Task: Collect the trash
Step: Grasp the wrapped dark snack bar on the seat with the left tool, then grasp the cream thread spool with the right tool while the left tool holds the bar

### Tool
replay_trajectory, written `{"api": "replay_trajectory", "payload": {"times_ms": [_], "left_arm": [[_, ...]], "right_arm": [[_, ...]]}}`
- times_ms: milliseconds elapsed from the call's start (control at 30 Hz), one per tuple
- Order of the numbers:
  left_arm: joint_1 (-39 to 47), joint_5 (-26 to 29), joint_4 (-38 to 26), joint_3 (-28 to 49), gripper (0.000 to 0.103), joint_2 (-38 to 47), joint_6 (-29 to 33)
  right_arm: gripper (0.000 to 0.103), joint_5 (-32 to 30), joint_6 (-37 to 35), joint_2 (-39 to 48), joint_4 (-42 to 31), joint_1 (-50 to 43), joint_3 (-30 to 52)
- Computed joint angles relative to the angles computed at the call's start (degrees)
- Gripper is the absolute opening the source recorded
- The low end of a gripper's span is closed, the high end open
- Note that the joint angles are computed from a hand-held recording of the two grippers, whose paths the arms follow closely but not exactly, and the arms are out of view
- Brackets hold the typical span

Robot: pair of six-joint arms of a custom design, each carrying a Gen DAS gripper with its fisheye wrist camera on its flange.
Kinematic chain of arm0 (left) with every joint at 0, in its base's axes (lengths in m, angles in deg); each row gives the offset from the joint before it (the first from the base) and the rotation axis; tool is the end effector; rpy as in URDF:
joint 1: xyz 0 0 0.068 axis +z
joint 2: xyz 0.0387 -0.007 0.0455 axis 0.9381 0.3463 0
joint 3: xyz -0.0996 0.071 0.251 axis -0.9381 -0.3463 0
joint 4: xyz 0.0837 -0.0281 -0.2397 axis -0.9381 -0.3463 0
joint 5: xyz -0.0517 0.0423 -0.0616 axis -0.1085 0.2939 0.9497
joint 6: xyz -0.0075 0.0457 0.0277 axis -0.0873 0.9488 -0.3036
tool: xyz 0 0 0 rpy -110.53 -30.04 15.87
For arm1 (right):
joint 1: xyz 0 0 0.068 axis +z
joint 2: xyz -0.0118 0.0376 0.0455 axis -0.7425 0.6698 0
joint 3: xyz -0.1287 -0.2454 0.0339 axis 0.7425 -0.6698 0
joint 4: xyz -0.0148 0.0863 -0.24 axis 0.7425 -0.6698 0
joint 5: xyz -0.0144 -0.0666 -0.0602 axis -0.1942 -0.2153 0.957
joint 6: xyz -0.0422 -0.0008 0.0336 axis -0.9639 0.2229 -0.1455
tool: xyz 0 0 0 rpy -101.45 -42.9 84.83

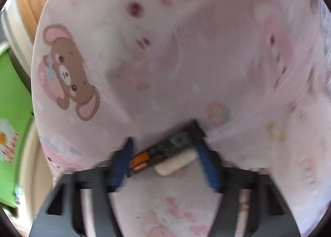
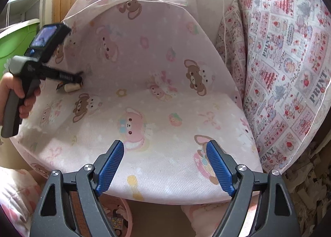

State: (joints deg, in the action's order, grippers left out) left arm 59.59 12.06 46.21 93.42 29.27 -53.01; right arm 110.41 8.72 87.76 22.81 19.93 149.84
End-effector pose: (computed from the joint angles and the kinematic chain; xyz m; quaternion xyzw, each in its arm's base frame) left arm 0.3572 -0.0626 0.2415 0.1583 0.9302 0.0177 0.3306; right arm 0.1386 0.2680 0.2239 0.0598 0.8987 -0.0665 0.4293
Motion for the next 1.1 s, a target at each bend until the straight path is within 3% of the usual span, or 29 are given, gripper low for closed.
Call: {"api": "replay_trajectory", "payload": {"times_ms": [33,67,200,300,533,733,900,1000,1100], "left_arm": [[0.82,2.50,-1.05,0.35,0.026,-0.35,-0.89],[1.49,4.25,-1.41,0.10,0.017,-1.08,-1.74],[2.14,4.21,-0.19,-3.53,0.004,-5.82,-0.38],[1.76,3.12,0.47,-8.12,0.002,-12.21,-0.52],[6.13,8.02,-0.71,-14.98,0.002,-27.92,-1.21],[13.06,13.93,-1.03,-11.06,0.002,-27.79,-1.34],[18.12,17.84,-1.59,-11.49,0.002,-31.11,-1.88],[20.02,15.60,-1.85,-13.33,0.002,-33.89,-1.98],[23.18,16.67,-1.04,-16.09,0.002,-36.81,-1.54]], "right_arm": [[0.084,0.47,0.02,0.47,-0.66,0.12,0.47],[0.084,1.05,0.21,0.98,-1.55,0.35,1.00],[0.084,1.44,0.24,1.29,-2.28,0.90,1.40],[0.084,1.12,0.30,1.28,-2.30,0.96,1.36],[0.084,1.26,0.41,2.76,-2.65,1.62,2.30],[0.084,2.19,-1.05,5.42,-2.95,3.20,4.44],[0.084,1.12,-4.57,4.34,2.91,4.45,3.14],[0.084,-0.06,-6.56,3.32,7.23,4.40,2.25],[0.084,-1.97,-8.82,3.73,10.05,3.37,3.21]]}}
